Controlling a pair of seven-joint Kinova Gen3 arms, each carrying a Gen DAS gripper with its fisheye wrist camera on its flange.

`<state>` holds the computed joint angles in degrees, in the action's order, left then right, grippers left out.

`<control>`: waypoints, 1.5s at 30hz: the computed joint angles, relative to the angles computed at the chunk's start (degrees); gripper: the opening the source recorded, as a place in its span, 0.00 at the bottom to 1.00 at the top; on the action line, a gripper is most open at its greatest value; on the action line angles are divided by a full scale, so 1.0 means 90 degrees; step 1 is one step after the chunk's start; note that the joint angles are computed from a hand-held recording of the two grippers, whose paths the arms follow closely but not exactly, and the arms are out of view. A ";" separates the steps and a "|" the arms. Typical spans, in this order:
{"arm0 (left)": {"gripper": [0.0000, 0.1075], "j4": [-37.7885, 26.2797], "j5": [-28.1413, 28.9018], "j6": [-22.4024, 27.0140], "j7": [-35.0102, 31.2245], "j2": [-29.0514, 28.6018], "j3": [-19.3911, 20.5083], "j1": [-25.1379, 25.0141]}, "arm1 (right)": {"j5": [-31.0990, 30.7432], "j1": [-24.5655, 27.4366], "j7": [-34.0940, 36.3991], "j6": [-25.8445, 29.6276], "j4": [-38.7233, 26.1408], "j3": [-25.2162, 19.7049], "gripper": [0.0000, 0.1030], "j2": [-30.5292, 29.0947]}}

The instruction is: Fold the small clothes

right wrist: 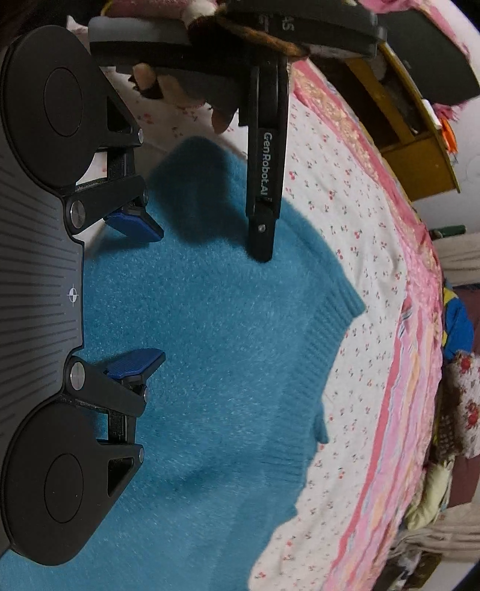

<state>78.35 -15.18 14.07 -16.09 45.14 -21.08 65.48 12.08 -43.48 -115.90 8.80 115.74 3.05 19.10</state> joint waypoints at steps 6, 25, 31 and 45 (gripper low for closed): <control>0.64 -0.0019 0.0870 -0.0260 -0.1290 -0.0040 0.0645 -0.0661 | -0.0590 0.0686 0.0450 -0.0555 0.0497 -0.0757 0.63 -0.0191; 0.38 -0.0071 0.0587 -0.0548 -0.1763 -0.0091 0.1906 -0.1584 | -0.1020 0.2799 0.0713 -0.1968 0.1181 -0.2493 0.64 -0.0051; 0.33 0.0369 0.1848 -0.1341 -0.2180 -0.0369 0.1380 -0.1138 | -0.1411 0.1855 0.1315 -0.2541 0.1476 -0.1690 0.64 -0.0062; 0.33 -0.3122 0.0184 0.0459 -0.2245 0.0794 0.2830 -0.1309 | 0.0831 0.3892 -0.1032 -0.3490 0.2100 -0.2152 0.62 -0.0551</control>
<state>50.25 -13.52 18.20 -36.30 52.28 4.40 53.69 19.55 -8.45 -125.19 -22.61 134.63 -16.32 14.15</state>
